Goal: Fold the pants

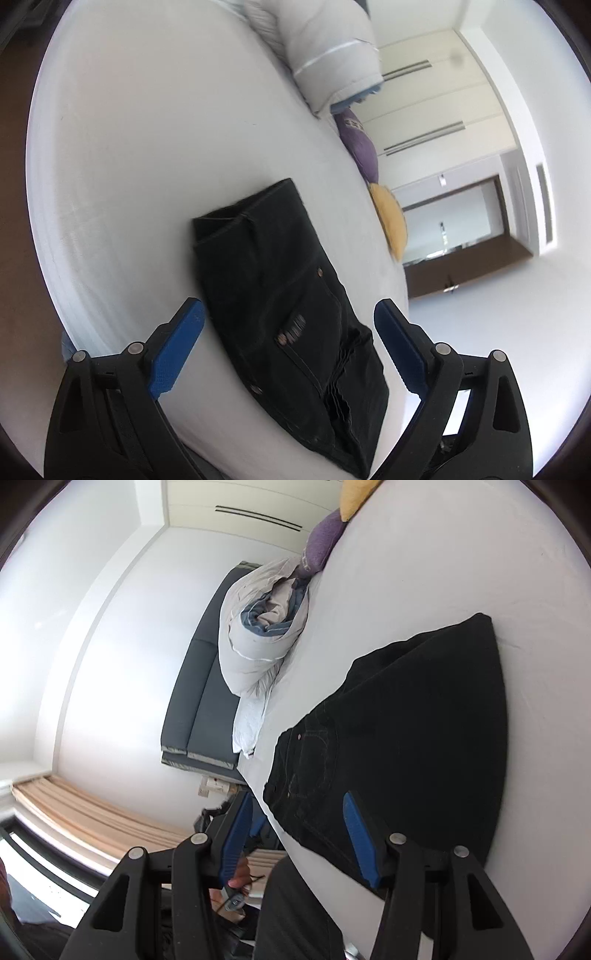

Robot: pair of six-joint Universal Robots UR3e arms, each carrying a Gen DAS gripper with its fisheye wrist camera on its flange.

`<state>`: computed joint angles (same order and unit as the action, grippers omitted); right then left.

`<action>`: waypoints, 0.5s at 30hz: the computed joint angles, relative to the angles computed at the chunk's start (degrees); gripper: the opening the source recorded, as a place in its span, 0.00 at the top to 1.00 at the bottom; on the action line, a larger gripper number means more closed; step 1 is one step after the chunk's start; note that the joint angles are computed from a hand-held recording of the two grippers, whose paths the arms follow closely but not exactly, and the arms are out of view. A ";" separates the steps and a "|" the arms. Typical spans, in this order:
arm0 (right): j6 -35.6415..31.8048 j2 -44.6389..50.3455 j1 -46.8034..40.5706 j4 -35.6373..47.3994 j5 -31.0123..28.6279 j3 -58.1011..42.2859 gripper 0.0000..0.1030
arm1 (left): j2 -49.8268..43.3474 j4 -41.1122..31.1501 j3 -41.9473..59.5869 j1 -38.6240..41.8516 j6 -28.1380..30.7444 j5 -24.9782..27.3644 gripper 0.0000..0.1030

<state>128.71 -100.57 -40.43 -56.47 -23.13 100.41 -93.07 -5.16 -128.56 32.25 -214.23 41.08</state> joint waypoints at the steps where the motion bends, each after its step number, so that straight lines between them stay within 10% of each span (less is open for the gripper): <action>1: 3.76 0.80 1.41 -4.19 0.90 1.08 0.46 | -1.68 -1.15 0.37 1.05 0.21 -1.04 0.09; 11: 17.63 5.93 6.78 -21.53 2.03 4.74 0.46 | -21.67 18.54 4.72 1.44 -11.19 -8.84 0.09; 15: 20.36 7.09 6.07 -25.02 2.98 6.31 0.46 | -21.53 13.95 6.83 0.65 -8.24 -7.80 0.19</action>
